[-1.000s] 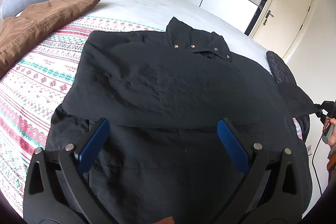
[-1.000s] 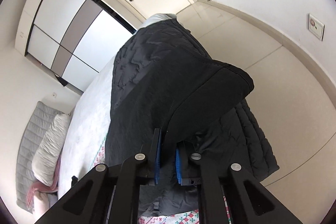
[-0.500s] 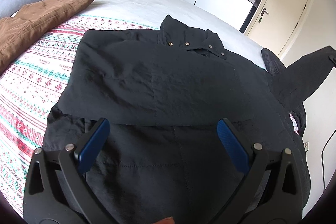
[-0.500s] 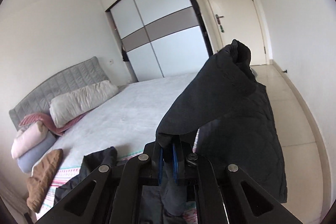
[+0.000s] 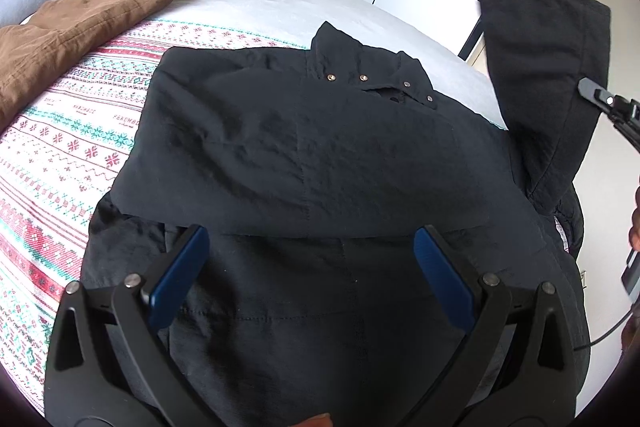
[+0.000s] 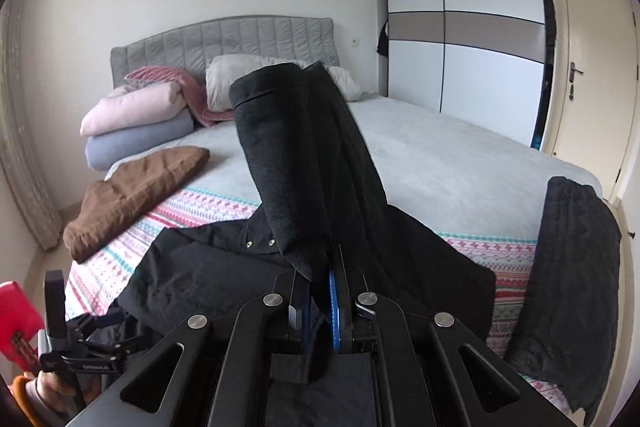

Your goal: Fold large clothes

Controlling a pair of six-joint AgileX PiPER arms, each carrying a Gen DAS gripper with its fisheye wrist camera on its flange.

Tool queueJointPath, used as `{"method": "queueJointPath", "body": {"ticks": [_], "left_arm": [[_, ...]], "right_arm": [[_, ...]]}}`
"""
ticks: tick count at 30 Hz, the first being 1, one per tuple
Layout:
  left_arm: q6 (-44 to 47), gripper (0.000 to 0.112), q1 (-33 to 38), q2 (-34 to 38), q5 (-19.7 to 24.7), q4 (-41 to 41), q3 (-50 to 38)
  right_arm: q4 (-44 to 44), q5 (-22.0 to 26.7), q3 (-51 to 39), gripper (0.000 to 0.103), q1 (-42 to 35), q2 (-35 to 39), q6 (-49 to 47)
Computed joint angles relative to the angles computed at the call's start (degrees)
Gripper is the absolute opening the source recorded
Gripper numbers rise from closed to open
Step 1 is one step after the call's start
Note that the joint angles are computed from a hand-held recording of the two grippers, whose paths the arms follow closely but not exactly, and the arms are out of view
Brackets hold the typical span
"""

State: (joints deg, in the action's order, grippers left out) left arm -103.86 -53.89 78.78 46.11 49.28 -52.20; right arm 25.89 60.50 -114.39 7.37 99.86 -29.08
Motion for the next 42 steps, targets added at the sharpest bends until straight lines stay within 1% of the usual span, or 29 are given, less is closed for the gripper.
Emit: {"method": "queueJointPath", "body": {"ticks": [3, 4, 7, 8, 10, 12, 14, 15, 16, 18, 19, 20, 22, 24, 25, 26, 27, 28, 29, 30, 31, 33, 34, 36, 37, 38, 40, 41, 42], "left_arm": [[0.38, 0.102, 0.04, 0.21, -0.22, -0.24, -0.14], [0.57, 0.102, 0.15, 0.24, -0.43, -0.4, -0.2], [2.23, 0.102, 0.79, -0.2, -1.88, -1.64, -0.29], [4.35, 0.102, 1.34, -0.43, -2.55, -3.01, -0.54], [8.93, 0.102, 2.37, -0.99, -3.39, -6.21, -1.28], [13.68, 0.102, 4.25, -2.02, -5.27, -10.54, -1.94], [18.93, 0.102, 6.61, -2.49, -7.64, -15.56, -3.28], [22.29, 0.102, 7.65, -1.98, -7.98, -18.59, -4.87], [25.83, 0.102, 8.64, -1.12, -7.97, -21.77, -6.86], [31.73, 0.102, 10.3, 0.93, -8.72, -26.83, -10.53], [34.04, 0.102, 10.97, 2.39, -9.0, -28.67, -12.38], [35.91, 0.1, 11.48, 4.33, -8.71, -29.91, -14.53], [39.89, 0.092, 12.69, 9.1, -6.45, -32.52, -19.52], [43.61, 0.07, 14.51, 13.74, -5.08, -36.4, -23.4], [45.64, 0.064, 15.73, 15.72, -4.65, -39.59, -24.79], [45.41, 0.049, 16.3, 17.16, -5.12, -40.86, -25.32], [43.43, 0.034, 16.04, 18.29, -4.67, -39.85, -25.96], [40.32, 0.026, 14.96, 19.14, -3.17, -36.54, -26.91], [36.54, 0.015, 13.4, 19.19, -2.77, -32.03, -26.9], [32.25, 0.013, 11.93, 18.43, -3.34, -27.34, -25.97], [27.66, 0.012, 10.5, 17.83, -3.42, -22.39, -25.28], [22.92, 0.011, 8.59, 18.68, -0.2, -16.0, -26.4], [23.78, 0.009, 8.44, 20.24, 1.97, -15.65, -28.09], [30.34, 0.01, 9.63, 23.97, 5.25, -19.82, -32.21], [31.8, 0.011, 9.67, 25.17, 6.75, -20.31, -33.61], [30.97, 0.013, 9.0, 25.2, 8.11, -18.54, -34.02], [25.78, 0.014, 6.53, 23.96, 10.3, -12.19, -33.78], [23.05, 0.018, 5.32, 23.0, 10.48, -8.93, -33.2], [20.68, 0.025, 4.19, 22.01, 9.87, -6.05, -32.19]], "right_arm": [[-1.82, -3.47, 9.12, 0.012, 5.71, -0.4, 2.18], [-2.22, -3.31, 10.39, 0.016, 7.17, 0.86, 3.58], [1.39, 1.44, 11.55, 0.036, 7.94, 5.24, 4.89], [3.59, 2.73, 12.77, 0.043, 7.22, 5.63, 4.24], [8.62, 2.67, 17.84, 0.051, 4.41, 3.53, 1.21], [12.33, 0.42, 23.95, 0.058, 0.9, -0.73, -2.2], [14.03, -3.86, 29.33, 0.068, -3.02, -5.36, -5.57], [14.45, -5.2, 30.26, 0.07, -5.36, -6.92, -7.03], [12.58, -6.05, 29.4, 0.073, -6.53, -7.34, -6.86], [4.98, -8.01, 26.35, 0.073, -7.1, -7.07, -3.36], [3.83, -8.41, 25.33, 0.073, -8.39, -6.84, -2.99], [4.97, -7.68, 23.98, 0.073, -10.38, -6.13, -3.84], [8.18, -5.59, 21.2, 0.073, -15.02, -3.9, -4.35], [10.03, -3.78, 18.52, 0.073, -19.67, -1.23, -2.36], [11.53, -3.31, 17.68, 0.073, -22.07, 0.17, -1.82], [12.37, -2.82, 16.67, 0.073, -24.26, 1.73, -0.85], [12.31, -2.28, 15.47, 0.073, -26.1, 3.42, 0.46], [11.8, -1.57, 14.25, 0.073, -27.7, 5.04, 1.63], [10.66, -0.71, 12.92, 0.072, -28.84, 6.92, 2.9], [9.49, 0.79, 11.33, 0.072, -29.61, 8.89, 3.61], [8.49, 2.26, 9.73, 0.069, -30.26, 10.69, 4.08], [7.0, 4.82, 6.81, 0.067, -31.16, 13.43, 5.11], [7.79, 6.45, 5.28, 0.065, -31.93, 14.68, 4.83], [8.71, 7.55, 4.43, 0.064, -32.48, 15.07, 3.11], [7.14, 7.53, 4.32, 0.064, -31.95, 14.78, 2.38], [5.01, 7.13, 4.68, 0.064, -31.08, 14.12, 1.53], [0.87, 4.73, 6.48, 0.064, -28.61, 12.23, 0.31], [-1.28, 3.31, 7.24, 0.064, -27.1, 11.44, 0.11], [-3.86, 1.54, 7.94, 0.064, -25.3, 10.85, -0.26]]}}
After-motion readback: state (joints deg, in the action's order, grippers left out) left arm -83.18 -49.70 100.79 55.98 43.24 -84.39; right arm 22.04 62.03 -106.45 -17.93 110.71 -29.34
